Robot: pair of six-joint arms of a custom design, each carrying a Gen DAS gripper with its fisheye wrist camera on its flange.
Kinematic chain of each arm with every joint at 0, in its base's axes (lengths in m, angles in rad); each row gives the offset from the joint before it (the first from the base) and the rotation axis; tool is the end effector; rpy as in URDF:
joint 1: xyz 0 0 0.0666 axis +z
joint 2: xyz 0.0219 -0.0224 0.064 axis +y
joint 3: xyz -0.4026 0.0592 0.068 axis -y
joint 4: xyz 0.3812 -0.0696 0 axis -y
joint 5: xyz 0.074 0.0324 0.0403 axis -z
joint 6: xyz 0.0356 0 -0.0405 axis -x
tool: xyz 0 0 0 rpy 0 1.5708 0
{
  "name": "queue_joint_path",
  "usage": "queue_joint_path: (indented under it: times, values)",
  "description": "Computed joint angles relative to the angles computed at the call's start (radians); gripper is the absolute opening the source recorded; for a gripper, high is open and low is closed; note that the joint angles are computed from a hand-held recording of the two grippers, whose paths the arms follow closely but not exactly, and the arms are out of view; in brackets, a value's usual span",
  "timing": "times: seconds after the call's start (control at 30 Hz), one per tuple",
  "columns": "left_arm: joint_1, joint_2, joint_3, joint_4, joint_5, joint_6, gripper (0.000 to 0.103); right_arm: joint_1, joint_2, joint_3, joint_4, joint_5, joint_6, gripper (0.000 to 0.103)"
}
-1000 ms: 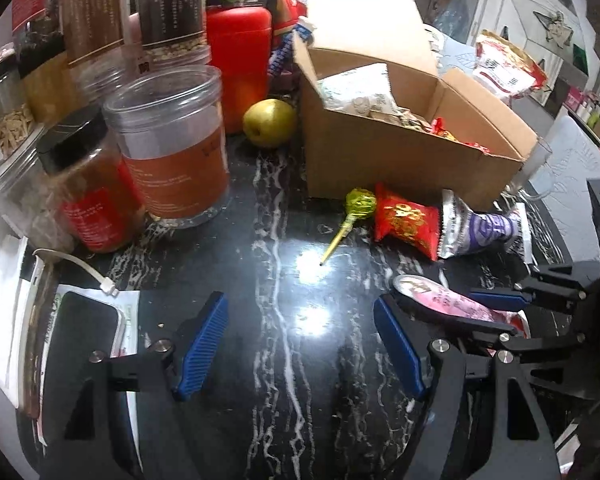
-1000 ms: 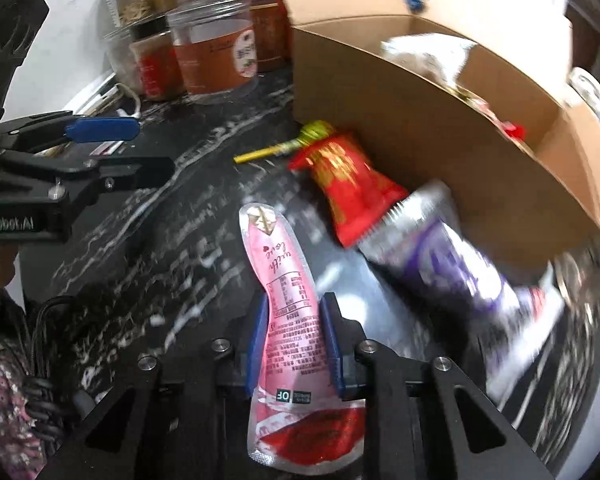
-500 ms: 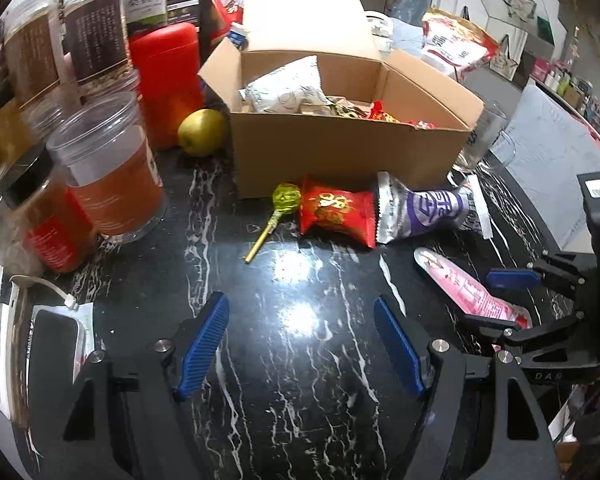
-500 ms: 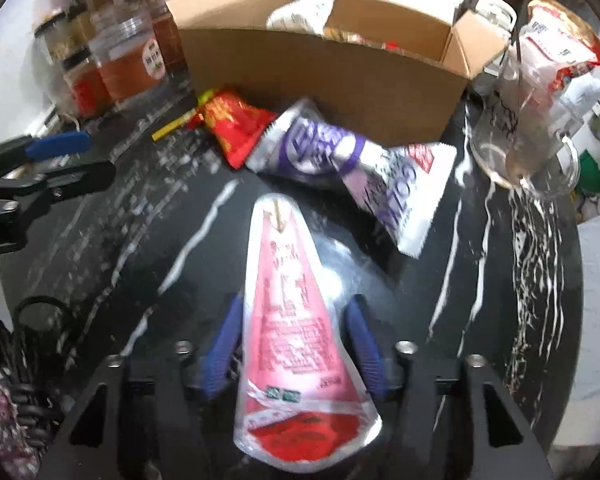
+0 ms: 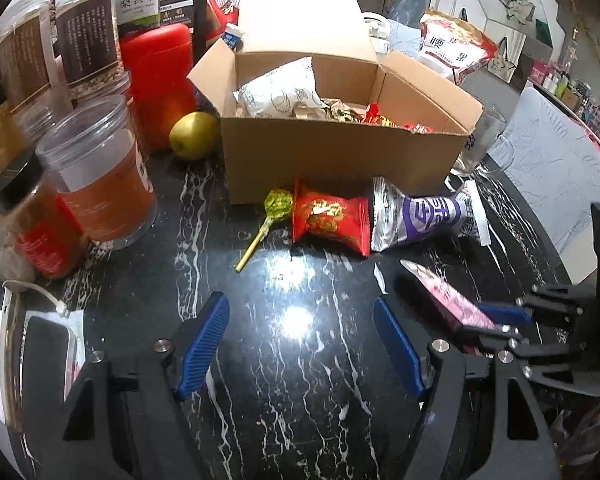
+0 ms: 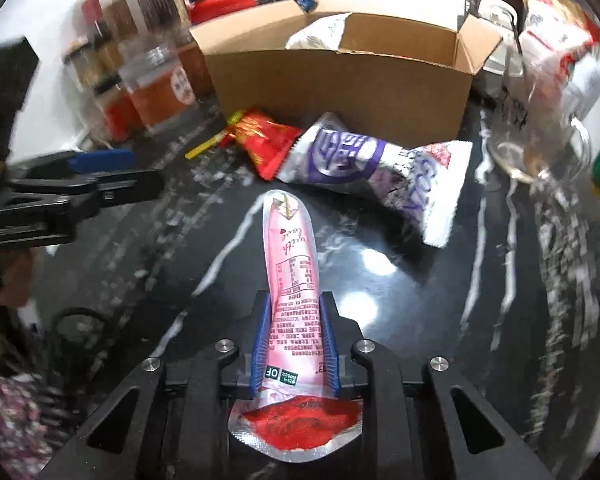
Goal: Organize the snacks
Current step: 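Grasp the red candy packet with the left tool while the right tool holds the pink packet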
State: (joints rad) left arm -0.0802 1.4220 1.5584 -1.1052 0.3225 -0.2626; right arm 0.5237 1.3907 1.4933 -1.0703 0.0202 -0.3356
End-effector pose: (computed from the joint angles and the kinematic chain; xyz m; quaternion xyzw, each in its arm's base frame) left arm 0.4655 -0.0491 0.5017 0.2077 0.9207 -0.1260 0.3054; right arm 0.3971 0.2280 0.4875 -0.0867 0.9509 0.1149 0.2740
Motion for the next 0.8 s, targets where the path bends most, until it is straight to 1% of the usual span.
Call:
queue_joint_path:
  times: [0.07,0.2,0.27,0.37,0.5,0.63,0.7,0.8]
  values:
    - [-0.001,0.006,0.007,0.008,0.004,0.007,0.075,0.0,-0.022,-0.021,0.027,-0.015,-0.021,0.024]
    - [-0.011,0.035,0.039,0.002,0.025,0.028,0.075,0.011,-0.051,-0.036,0.037,0.024,-0.048,0.024]
    - [-0.025,0.049,0.052,0.009,0.007,0.033,0.075,0.005,-0.076,-0.052,0.044,0.031,-0.064,0.024]
    - [-0.043,0.072,0.071,0.008,-0.016,0.035,0.075,0.007,-0.086,-0.067,0.071,0.055,-0.093,0.024]
    - [-0.059,0.112,0.108,-0.009,0.006,0.049,0.075,-0.014,-0.099,-0.079,0.083,0.037,-0.115,0.024]
    - [-0.078,0.144,0.135,-0.014,0.015,0.047,0.075,-0.016,-0.086,-0.07,0.079,0.043,-0.12,0.024]
    - [-0.088,0.161,0.149,-0.016,0.01,0.045,0.075,-0.023,-0.086,-0.071,0.075,0.039,-0.119,0.024]
    - [-0.101,0.183,0.163,-0.015,-0.019,0.049,0.075,-0.031,-0.085,-0.075,0.079,0.028,-0.127,0.024]
